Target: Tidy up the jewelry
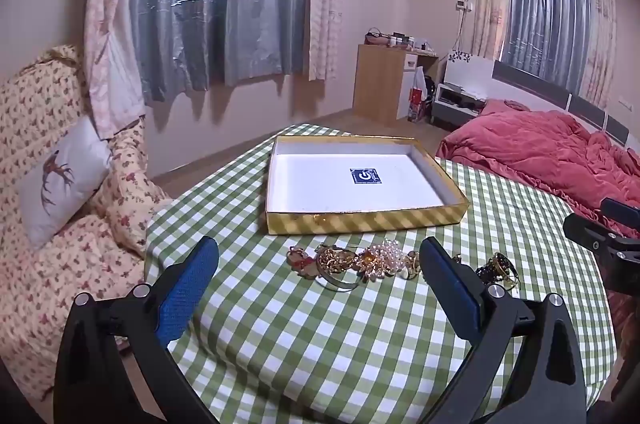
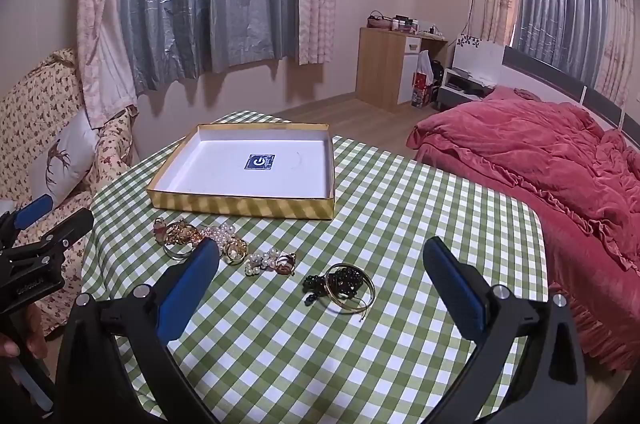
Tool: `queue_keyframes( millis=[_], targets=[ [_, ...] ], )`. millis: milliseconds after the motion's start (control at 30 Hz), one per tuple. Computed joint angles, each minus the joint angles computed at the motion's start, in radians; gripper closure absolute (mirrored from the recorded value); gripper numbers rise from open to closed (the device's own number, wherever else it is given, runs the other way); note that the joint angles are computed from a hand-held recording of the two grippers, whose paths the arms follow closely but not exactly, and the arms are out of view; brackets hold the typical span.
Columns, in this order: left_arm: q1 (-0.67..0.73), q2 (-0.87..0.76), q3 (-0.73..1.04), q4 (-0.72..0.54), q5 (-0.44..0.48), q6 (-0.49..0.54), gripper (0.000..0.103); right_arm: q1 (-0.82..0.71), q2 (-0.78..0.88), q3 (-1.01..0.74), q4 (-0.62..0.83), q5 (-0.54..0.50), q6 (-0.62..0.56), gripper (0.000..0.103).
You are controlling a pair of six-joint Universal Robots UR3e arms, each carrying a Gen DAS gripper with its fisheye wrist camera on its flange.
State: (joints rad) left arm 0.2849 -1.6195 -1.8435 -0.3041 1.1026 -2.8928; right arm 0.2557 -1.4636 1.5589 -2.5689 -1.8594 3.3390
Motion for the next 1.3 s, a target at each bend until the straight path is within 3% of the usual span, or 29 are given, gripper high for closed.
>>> queue_keyframes(
  millis=[1300],
  targets=[
    [-0.013,-0.011,-0.007,0.023,0.002,-0.017,0.006,0.004,-0.027,0.04,-0.055,-0.011,0.013,0.103]
  ],
)
